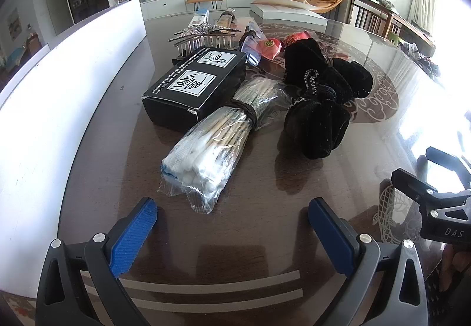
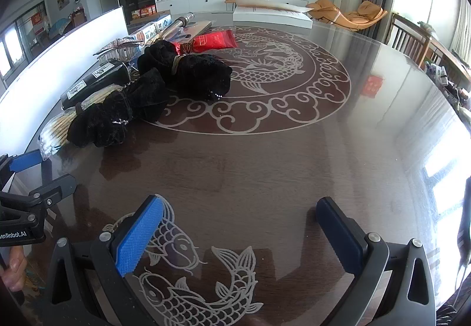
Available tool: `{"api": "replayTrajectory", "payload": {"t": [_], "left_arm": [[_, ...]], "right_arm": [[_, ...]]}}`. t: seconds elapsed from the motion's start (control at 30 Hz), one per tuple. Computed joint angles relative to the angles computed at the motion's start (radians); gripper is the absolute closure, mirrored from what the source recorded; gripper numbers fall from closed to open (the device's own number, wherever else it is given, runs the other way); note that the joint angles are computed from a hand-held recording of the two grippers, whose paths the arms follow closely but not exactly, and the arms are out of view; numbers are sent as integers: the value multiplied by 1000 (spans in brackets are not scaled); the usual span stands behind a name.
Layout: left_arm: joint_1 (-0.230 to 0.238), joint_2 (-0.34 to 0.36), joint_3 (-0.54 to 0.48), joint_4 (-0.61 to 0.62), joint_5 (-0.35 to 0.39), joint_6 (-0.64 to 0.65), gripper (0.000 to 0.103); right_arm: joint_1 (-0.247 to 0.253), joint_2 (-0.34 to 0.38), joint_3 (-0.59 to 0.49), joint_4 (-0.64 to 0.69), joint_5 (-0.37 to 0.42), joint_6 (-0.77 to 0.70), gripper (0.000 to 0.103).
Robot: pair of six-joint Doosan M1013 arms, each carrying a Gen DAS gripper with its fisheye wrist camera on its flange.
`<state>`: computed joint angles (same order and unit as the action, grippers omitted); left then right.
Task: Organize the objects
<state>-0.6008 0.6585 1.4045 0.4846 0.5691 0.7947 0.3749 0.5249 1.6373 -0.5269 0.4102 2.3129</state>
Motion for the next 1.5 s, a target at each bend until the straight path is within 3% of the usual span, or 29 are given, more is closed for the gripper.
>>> {"api": "replayTrajectory", "payload": {"t": [1.5], "left_arm": [[-1,15,-20,0,-1,4,0]], "right_arm": [[1,-3,13,-49,-22,47,0]]}}
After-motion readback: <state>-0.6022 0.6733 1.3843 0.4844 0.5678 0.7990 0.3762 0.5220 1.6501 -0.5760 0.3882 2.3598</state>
